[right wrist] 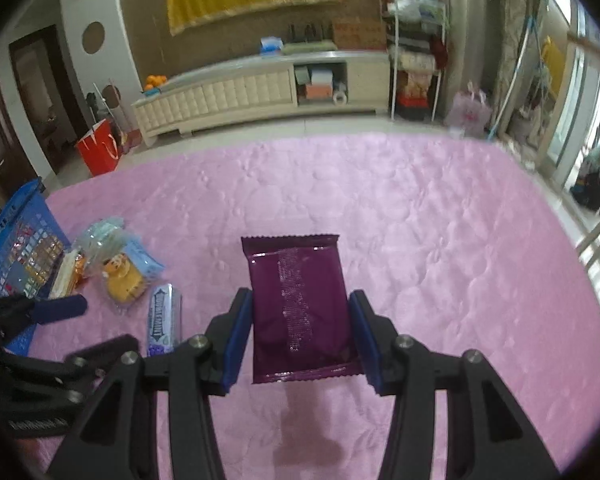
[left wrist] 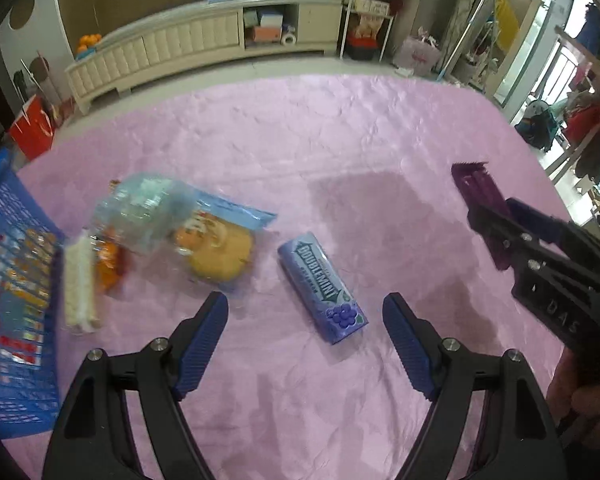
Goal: Organize snacks
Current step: 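Grasp the blue Doublemint gum tube with the left gripper while the right gripper holds the purple packet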
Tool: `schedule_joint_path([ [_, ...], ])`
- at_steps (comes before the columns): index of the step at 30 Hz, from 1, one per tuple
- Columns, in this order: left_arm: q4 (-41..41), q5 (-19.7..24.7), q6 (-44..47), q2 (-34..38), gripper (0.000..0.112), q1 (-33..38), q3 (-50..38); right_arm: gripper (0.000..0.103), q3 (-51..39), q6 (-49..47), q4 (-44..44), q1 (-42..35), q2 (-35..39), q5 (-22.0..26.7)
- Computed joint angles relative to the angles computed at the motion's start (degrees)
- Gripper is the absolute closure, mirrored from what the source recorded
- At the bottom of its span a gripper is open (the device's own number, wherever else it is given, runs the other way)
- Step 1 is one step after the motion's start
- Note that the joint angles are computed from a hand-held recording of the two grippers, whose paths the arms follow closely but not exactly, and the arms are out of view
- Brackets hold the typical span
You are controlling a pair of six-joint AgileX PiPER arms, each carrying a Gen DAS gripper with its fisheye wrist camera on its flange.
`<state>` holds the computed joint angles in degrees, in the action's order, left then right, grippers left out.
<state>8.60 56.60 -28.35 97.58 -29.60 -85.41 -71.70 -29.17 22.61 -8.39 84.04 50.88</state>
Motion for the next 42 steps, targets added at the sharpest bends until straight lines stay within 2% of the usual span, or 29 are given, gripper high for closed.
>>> schedule_joint_path([
  [3,-1.4,-0.3,0.7,2.7,0.034,0.4,-1.6,0.05,-0.7,2.3,-2.8,1.8,1.1,-0.5],
  [6,0.1,0.9,-0.4,5.2,0.034,0.3,-3.7,0.05,-1.3,2.4,-2.4,1.9,1.3,0.0],
  [11,-1.8,0.5,1.3,7.2,0.037,1.6,-4.4,0.05,-1.6,2.4,-2.9,2.3,1.1,0.2],
  [14,-2.8,0.8,2.4,8.2,0.048,1.9,-4.6,0.05,-1.3,2.8,-4.1,2.7,1.0,0.0],
  [16,-4.2,0.6,3.0,8.6,0.059,2.5,-4.5,0.05,-1.6,2.9,-4.1,2.5,1.1,0.5],
  [19,-4.9,0.2,3.8,8.5,0.068,2.6,-4.4,0.05,-2.1,3.1,-3.9,2.2,1.6,1.2],
  [24,-5.0,0.7,6.1,8.6,0.075,2.2,-5.0,0.05,-2.0,3.0,-4.2,2.9,1.4,1.5],
  [31,-5.9,0.3,8.3,6.1,0.081,2.6,-2.4,0.05,-1.6,3.4,-4.6,3.3,1.1,1.7],
  [42,-7.6,-1.2,11.7,-1.2,0.083,5.1,2.4,0.05,-1.8,2.2,-1.6,4.1,-1.2,3.6],
])
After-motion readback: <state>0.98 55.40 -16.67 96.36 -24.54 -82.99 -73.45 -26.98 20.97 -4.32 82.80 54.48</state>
